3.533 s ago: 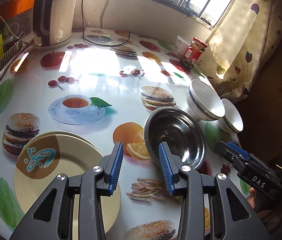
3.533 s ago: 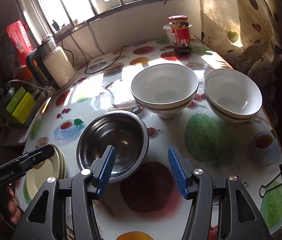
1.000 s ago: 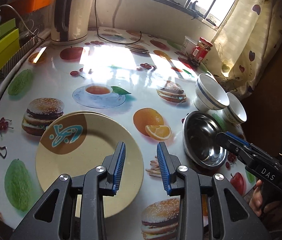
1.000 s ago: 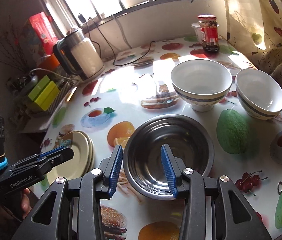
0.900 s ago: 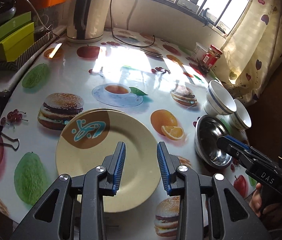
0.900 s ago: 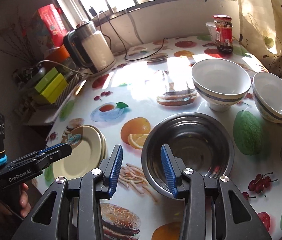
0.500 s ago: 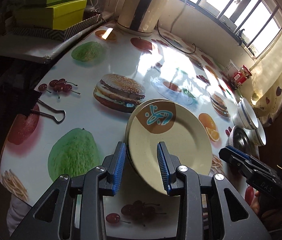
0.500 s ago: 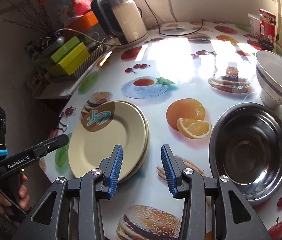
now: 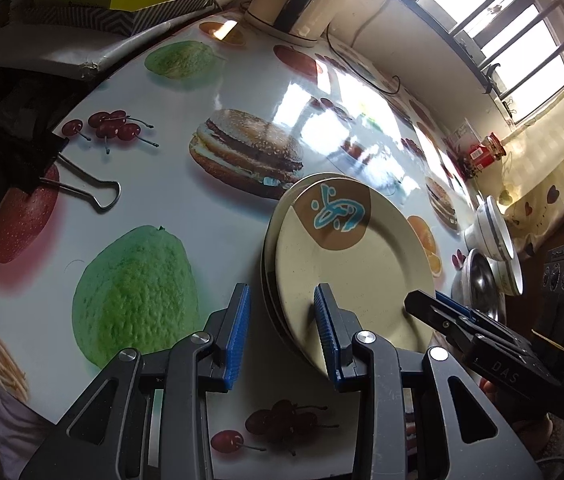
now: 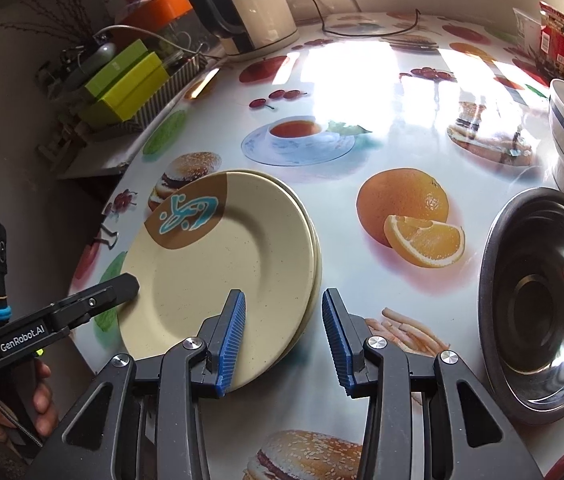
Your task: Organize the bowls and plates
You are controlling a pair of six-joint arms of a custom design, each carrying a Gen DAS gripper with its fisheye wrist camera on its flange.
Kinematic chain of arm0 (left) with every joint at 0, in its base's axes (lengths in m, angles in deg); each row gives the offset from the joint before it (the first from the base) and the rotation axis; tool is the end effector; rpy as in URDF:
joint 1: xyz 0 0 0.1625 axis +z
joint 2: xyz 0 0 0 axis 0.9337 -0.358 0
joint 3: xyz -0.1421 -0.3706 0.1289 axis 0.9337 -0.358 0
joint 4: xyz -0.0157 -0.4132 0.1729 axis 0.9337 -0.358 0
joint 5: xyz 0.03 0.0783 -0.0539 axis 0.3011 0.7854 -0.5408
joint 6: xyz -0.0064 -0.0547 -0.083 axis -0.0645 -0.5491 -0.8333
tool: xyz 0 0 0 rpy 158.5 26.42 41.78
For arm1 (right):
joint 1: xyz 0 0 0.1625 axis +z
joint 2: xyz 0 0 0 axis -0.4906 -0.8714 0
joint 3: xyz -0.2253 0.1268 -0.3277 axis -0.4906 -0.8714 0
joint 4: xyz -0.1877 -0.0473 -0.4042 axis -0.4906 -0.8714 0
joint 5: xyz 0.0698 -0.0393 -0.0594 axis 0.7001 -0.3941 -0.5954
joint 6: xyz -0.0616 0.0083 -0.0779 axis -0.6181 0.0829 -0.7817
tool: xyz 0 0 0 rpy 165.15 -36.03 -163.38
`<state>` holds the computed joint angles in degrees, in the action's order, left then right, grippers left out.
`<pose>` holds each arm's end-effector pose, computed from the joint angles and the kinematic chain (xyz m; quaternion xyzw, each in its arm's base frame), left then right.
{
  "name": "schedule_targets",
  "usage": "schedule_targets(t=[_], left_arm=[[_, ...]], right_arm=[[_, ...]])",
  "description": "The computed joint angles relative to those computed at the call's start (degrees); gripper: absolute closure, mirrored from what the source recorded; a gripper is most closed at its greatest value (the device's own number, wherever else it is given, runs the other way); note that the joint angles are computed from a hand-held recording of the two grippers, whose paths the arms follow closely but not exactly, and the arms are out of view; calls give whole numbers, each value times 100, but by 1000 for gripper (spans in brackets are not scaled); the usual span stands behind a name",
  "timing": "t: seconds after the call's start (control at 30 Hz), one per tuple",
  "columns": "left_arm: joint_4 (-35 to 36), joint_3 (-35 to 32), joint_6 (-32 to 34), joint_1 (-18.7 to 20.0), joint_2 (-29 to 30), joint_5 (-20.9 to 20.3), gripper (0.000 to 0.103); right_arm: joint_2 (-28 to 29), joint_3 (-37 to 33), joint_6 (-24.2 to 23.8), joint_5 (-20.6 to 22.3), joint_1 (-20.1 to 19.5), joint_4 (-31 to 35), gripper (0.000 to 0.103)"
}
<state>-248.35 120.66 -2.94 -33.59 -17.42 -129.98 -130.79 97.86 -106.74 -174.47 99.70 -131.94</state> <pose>-0.3041 -0.4620 -0.0938 -0.1064 0.9268 -0.3079 0.1869 -0.0709 -0.5541 0.2539 0.2726 -0.9417 0.1089 0.1643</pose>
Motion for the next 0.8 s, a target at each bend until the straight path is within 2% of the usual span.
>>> schedule_targets(t=[0.27,0.8], left_arm=[[-288,-41,171,90,67,-96,69],[-77,-420,566,318,193,65,69]], right_arm=[[99,-123,234,131,-39,177,63],[386,-337,464,159,76,-34,65]])
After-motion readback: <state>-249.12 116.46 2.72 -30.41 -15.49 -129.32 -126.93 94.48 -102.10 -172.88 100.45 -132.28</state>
